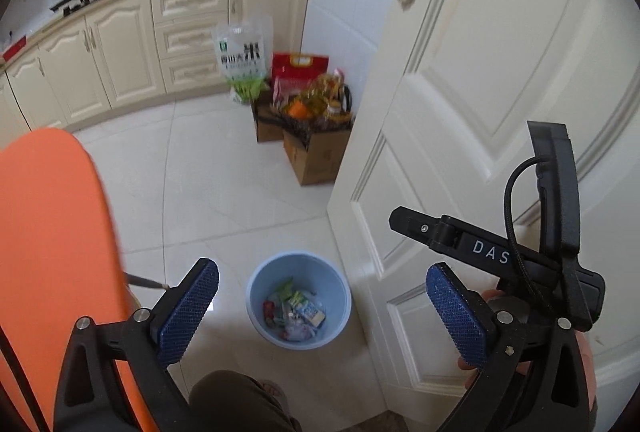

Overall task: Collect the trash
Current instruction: 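Return both tools from the bin toward the table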

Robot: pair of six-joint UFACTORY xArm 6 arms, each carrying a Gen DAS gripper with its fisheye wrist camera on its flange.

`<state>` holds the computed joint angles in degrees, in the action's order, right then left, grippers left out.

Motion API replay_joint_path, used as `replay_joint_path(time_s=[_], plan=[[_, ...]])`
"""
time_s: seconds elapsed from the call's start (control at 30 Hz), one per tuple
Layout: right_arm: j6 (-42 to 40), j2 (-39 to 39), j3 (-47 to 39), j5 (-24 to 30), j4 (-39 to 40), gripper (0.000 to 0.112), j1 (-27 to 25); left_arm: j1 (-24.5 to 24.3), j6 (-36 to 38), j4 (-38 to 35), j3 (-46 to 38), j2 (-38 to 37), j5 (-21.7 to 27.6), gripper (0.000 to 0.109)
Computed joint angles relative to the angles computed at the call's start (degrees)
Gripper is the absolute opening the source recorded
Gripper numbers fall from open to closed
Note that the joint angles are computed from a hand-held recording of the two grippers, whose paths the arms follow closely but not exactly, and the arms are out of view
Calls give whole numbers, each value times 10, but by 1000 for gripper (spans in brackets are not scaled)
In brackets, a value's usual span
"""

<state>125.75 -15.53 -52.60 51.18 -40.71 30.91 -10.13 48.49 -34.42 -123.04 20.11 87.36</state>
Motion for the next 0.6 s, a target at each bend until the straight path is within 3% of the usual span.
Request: replay_joint_path(time_s=[0.4, 0.6], plan=[[-78, 113, -251, 179, -51, 103, 85, 161, 88, -120, 94, -99, -20, 102], [-182, 245, -466, 257, -79, 103, 118, 256, 115, -173, 94, -101, -22, 102]])
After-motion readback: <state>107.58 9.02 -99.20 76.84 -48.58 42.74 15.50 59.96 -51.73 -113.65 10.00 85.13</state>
